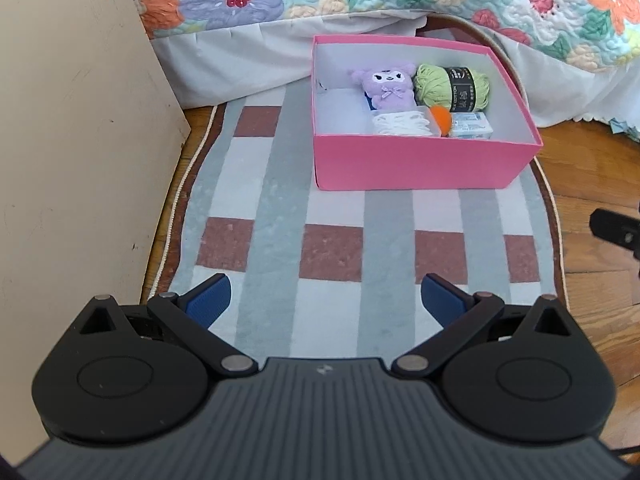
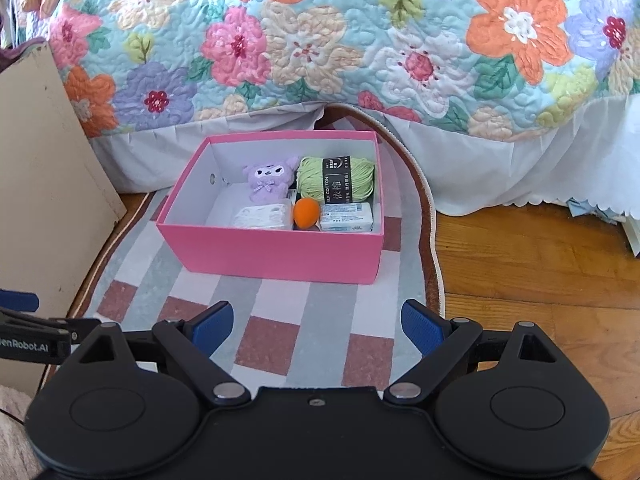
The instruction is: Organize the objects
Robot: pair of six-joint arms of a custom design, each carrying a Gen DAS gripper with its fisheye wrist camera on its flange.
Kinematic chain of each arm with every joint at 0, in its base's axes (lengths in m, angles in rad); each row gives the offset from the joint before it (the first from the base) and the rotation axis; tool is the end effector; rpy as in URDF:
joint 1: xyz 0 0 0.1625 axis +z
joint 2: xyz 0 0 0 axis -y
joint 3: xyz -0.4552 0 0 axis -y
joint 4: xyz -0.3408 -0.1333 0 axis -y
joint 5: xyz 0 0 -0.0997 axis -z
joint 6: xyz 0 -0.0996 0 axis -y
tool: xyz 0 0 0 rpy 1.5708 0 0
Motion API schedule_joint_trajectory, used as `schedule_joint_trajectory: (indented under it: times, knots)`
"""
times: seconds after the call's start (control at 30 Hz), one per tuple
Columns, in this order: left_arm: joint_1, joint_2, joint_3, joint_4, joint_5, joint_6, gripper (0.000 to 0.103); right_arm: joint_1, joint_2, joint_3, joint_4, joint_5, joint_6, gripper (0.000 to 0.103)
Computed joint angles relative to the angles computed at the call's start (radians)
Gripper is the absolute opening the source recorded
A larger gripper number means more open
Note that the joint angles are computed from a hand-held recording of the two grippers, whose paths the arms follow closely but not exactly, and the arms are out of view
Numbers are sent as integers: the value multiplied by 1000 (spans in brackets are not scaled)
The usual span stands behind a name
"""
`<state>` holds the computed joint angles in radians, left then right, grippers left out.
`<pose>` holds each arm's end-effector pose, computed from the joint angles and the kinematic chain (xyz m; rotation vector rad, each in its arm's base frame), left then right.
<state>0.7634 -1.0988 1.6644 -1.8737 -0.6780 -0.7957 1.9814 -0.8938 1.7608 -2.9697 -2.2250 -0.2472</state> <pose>-0.2695 -0.5497 0.2991 0.1575 2.2798 -0.5747 0.3188 -0.5502 0.2399 0.5745 -2.3812 0.7298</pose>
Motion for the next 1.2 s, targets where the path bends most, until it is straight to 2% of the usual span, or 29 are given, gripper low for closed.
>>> schedule_joint_trajectory:
  times: [0.47, 0.87, 1.2]
  knots:
    - [9, 8, -21, 30, -21, -18, 103, -1, -5, 2, 24, 3, 24, 93]
    - [22, 17, -43, 111, -2, -85, 103, 7, -1, 4, 30, -6, 12, 93]
    - [22, 14, -44, 127, 2, -84, 103, 9, -1, 3, 40, -7, 13, 93]
